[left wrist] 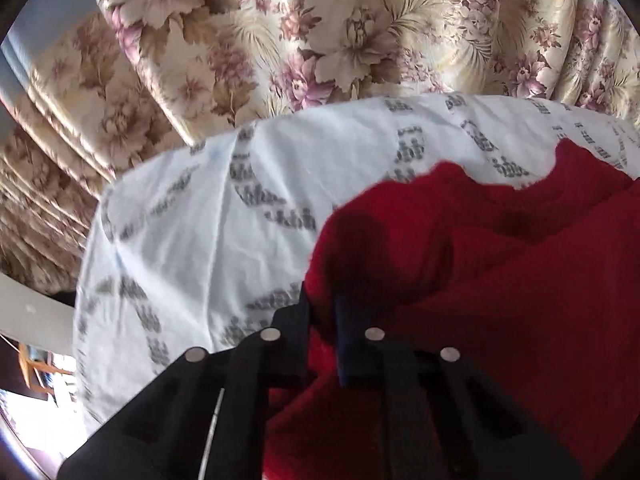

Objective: Fold small clothes

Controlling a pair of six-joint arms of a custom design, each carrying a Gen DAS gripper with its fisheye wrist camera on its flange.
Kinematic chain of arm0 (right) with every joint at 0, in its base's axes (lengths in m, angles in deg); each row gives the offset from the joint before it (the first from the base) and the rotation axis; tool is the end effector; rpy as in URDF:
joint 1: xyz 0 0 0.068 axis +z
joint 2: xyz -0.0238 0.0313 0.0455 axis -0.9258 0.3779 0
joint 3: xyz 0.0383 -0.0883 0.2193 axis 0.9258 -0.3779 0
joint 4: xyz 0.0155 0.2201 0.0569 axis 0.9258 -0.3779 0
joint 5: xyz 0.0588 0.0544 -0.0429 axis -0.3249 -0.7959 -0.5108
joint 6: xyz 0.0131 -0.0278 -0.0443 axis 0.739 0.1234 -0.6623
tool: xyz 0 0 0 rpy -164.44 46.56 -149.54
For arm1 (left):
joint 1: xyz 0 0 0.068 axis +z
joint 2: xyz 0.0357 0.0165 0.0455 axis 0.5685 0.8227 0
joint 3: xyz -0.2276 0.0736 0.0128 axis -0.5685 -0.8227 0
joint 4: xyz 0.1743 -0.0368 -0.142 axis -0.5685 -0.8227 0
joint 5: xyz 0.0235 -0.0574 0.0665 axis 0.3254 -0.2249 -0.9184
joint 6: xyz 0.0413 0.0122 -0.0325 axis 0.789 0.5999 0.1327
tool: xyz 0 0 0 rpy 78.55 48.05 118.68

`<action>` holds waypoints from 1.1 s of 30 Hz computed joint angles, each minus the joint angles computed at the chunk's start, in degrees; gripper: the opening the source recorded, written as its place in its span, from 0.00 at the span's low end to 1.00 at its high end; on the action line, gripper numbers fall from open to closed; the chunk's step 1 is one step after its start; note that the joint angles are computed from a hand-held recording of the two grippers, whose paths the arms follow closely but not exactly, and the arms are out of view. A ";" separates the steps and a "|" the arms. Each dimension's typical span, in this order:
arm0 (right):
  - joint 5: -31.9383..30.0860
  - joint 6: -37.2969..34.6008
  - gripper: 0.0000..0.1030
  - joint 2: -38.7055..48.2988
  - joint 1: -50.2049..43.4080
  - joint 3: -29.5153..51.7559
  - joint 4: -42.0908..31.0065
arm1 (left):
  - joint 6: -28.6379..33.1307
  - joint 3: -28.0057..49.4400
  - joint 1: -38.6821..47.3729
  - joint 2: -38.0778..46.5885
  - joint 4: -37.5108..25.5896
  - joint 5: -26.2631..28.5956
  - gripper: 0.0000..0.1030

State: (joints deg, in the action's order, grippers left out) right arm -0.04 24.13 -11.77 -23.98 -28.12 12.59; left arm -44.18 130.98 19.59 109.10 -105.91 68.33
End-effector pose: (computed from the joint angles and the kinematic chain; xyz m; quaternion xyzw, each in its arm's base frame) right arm 0.1402 0.1031 0.2196 0.1826 0.9001 -0.0411 0.3934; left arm 0.3538 -0.0939 0.1596 0.2812 0.9256 0.0268 0.2518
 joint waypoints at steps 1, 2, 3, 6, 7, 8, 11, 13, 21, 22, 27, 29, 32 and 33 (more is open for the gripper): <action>0.12 0.01 0.88 0.09 0.18 0.07 0.03 | 0.67 1.26 -0.01 0.48 -0.27 -0.59 0.09; 0.27 0.16 0.88 0.14 0.28 0.19 -0.15 | 1.28 3.24 0.31 1.25 -1.12 -0.65 0.09; 0.28 0.28 0.88 0.23 0.33 0.23 -0.15 | 1.48 5.86 0.71 2.36 -2.37 -0.87 0.09; -0.18 -0.06 0.88 0.68 0.24 0.22 0.51 | 3.30 10.32 1.01 5.61 -4.14 -1.78 0.09; -0.24 -0.12 0.88 1.13 0.33 0.29 0.74 | 4.13 10.02 0.77 6.14 -3.16 -2.44 0.09; -0.41 -0.31 0.88 1.91 0.50 0.46 1.12 | 5.08 9.11 0.47 6.80 -1.60 -3.50 0.10; -0.61 -0.60 0.88 3.55 0.96 0.91 1.71 | 3.37 2.80 0.79 5.06 6.29 -5.63 0.42; -0.64 -0.69 0.88 4.38 1.27 1.13 2.01 | 1.66 -1.71 0.89 2.40 11.57 -8.96 0.83; -1.48 0.80 0.89 12.26 3.07 3.96 0.21 | -3.17 -17.24 8.29 -15.98 13.78 0.09 0.87; -1.66 1.91 0.89 12.89 4.02 3.70 0.24 | -4.29 -19.87 9.61 -18.21 13.73 2.98 0.87; -3.57 6.48 0.89 18.56 8.46 2.03 2.58 | -5.48 -28.68 12.42 -23.03 15.12 9.17 0.88; -4.65 7.64 0.88 17.41 8.80 -1.25 7.24 | -6.88 -29.86 13.42 -22.75 15.51 11.73 0.88; -7.83 5.40 0.69 18.61 7.26 -3.57 13.41 | -6.97 -30.92 12.72 -21.69 16.70 11.47 0.88; -7.82 4.83 0.67 19.71 7.36 -3.17 13.76 | -6.75 -31.88 12.35 -22.02 17.77 10.98 0.88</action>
State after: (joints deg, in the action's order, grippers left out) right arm -7.86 28.96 7.94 -16.62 -31.29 26.35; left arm -50.93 99.10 31.94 87.08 -88.15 79.31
